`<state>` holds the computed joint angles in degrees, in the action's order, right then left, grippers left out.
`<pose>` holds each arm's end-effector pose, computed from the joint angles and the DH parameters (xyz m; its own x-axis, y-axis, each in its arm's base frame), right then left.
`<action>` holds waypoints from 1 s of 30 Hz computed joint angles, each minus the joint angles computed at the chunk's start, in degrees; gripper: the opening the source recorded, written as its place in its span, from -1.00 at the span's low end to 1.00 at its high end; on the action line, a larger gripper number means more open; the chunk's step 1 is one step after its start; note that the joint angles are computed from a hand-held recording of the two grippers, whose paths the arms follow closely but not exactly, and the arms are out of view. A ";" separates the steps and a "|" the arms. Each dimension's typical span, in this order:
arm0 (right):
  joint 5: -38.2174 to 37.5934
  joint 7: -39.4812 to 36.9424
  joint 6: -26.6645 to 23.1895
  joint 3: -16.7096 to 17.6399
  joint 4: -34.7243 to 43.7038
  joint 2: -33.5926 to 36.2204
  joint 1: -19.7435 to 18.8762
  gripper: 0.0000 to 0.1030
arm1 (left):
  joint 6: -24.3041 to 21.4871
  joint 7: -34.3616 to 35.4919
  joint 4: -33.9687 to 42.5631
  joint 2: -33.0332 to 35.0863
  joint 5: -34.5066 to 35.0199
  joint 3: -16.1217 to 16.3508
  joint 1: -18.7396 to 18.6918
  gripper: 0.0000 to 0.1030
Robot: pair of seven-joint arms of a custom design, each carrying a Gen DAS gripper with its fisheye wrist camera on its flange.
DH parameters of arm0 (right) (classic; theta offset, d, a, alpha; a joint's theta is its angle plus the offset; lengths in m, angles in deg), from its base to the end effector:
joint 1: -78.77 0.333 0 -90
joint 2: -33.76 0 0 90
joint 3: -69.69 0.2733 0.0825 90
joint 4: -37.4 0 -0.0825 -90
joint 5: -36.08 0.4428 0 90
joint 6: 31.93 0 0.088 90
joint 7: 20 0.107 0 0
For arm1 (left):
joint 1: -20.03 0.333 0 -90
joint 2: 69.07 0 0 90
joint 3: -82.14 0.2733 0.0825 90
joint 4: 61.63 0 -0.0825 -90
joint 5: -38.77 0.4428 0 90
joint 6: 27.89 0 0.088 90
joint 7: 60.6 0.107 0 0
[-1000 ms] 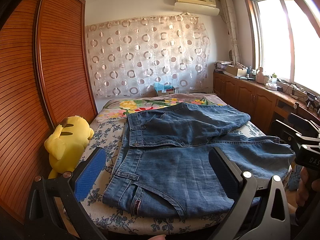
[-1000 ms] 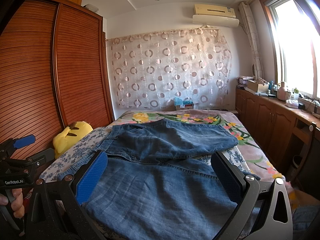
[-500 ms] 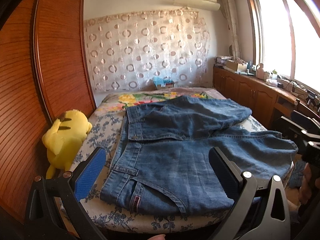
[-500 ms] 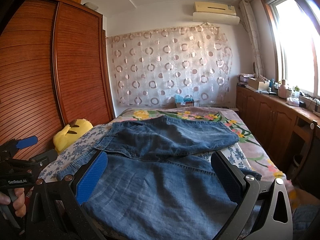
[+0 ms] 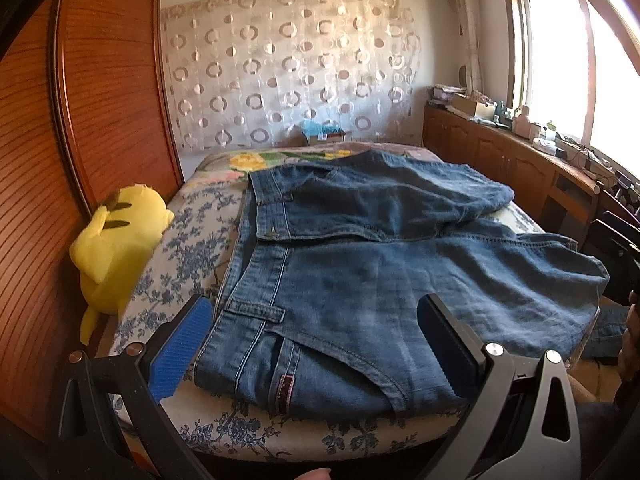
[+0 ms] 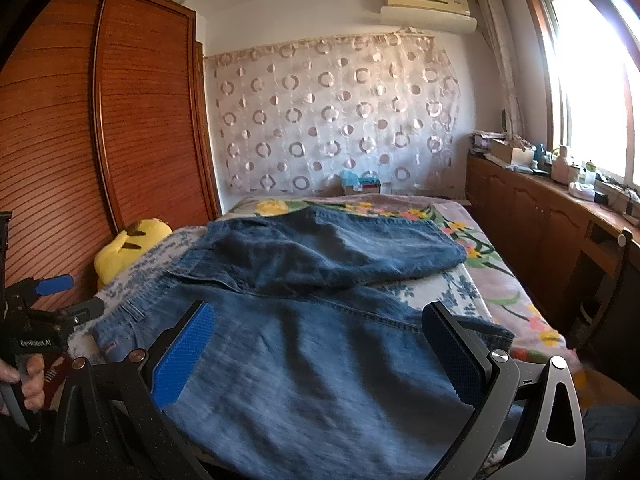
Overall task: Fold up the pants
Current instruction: 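Lower the right gripper onto the jeans leg hem and close it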
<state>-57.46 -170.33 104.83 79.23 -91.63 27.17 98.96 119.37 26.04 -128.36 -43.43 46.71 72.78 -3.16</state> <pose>0.5130 0.2825 0.3716 -0.3203 -0.9460 -0.0509 -0.3100 0.1554 -0.9380 0.6694 -0.3912 0.6216 -0.5001 -0.8658 -0.0199 -0.4851 0.2991 -0.8217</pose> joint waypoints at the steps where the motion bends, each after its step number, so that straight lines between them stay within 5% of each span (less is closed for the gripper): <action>1: 0.68 -0.45 -0.13 -0.04 -0.38 -0.31 0.01 0.98 | -0.04 0.35 -0.10 0.11 -0.33 -0.16 0.22 0.99; 11: 9.51 -5.76 -1.97 0.89 -4.27 -3.92 -0.23 0.87 | -1.96 3.82 0.09 1.35 -3.66 -0.93 1.76 0.99; 20: 25.43 -14.99 -6.12 2.50 -8.51 -9.53 0.02 0.74 | -4.33 3.57 1.33 3.28 -4.86 -0.25 2.75 0.99; 30: 36.17 -19.82 -6.08 3.99 -5.78 -10.25 0.56 0.51 | -7.00 3.98 2.14 4.70 -5.77 -0.21 4.21 0.86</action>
<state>-21.29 -190.15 98.75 83.22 -97.41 16.92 99.52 112.37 30.02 -126.22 -38.73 40.95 72.57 1.04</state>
